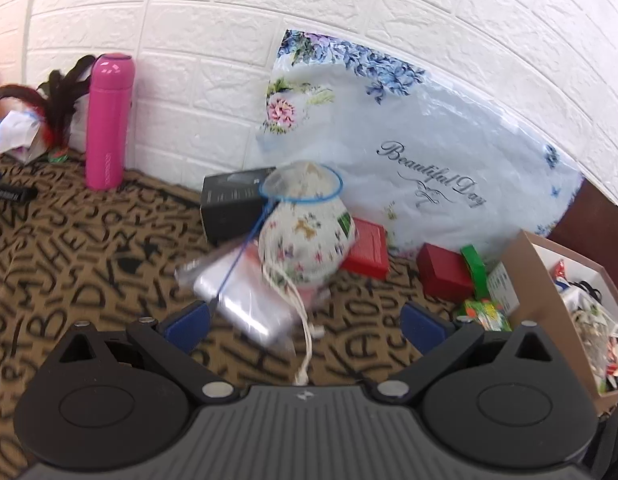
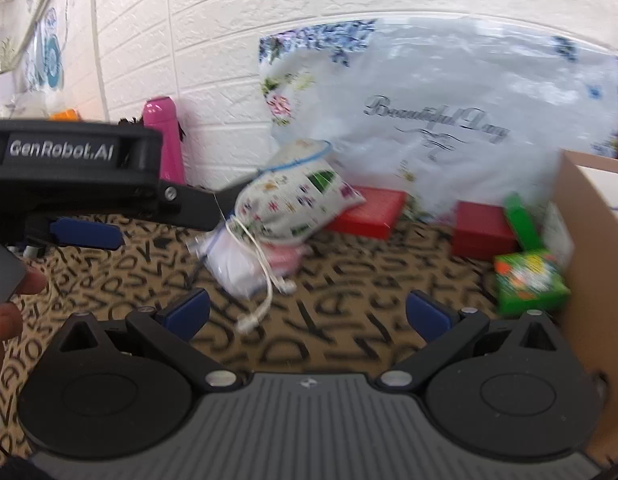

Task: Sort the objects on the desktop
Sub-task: 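Close the left gripper on the floral cloth drawstring pouch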

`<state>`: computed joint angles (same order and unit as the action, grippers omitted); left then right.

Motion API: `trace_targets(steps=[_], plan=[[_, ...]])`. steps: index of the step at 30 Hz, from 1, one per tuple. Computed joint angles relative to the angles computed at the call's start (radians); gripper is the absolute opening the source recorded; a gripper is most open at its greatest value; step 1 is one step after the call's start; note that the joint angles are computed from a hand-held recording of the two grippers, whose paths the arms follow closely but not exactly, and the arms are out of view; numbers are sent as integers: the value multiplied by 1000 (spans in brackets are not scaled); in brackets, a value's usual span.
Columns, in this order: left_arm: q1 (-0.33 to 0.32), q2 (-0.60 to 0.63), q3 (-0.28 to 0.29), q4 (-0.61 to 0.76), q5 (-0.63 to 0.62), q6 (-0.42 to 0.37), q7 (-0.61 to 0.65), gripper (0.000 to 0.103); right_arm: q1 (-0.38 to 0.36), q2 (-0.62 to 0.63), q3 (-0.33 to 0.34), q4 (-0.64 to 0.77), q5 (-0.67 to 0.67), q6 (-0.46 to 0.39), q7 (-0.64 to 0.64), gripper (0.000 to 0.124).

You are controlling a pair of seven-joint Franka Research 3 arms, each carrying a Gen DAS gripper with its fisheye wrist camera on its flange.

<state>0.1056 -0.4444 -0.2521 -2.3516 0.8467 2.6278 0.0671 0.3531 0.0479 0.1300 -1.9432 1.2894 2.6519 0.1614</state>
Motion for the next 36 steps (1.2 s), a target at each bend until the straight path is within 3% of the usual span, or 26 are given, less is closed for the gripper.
trace_targets(steps=[7, 15, 17, 22, 27, 31, 36], plan=[[32, 118, 67, 53, 24, 151, 88, 103, 3, 165, 49, 187, 63, -13, -93, 101], [73, 215, 107, 99, 36, 268, 124, 100, -11, 319, 110, 349, -7, 12, -26, 101], [62, 237, 127, 106, -15, 282, 181, 94, -20, 346, 126, 378, -13, 13, -29, 101], [-6, 288, 194, 101, -297, 315, 457, 73, -31, 408, 153, 443, -56, 20, -6, 99], [40, 296, 151, 101, -240, 307, 412, 61, -58, 446, 172, 490, -95, -64, 53, 72], [42, 282, 138, 97, -242, 293, 392, 56, -79, 417, 193, 451, -55, -66, -20, 49], [23, 233, 116, 83, -245, 249, 352, 54, -75, 337, 183, 370, 6, -45, -127, 40]])
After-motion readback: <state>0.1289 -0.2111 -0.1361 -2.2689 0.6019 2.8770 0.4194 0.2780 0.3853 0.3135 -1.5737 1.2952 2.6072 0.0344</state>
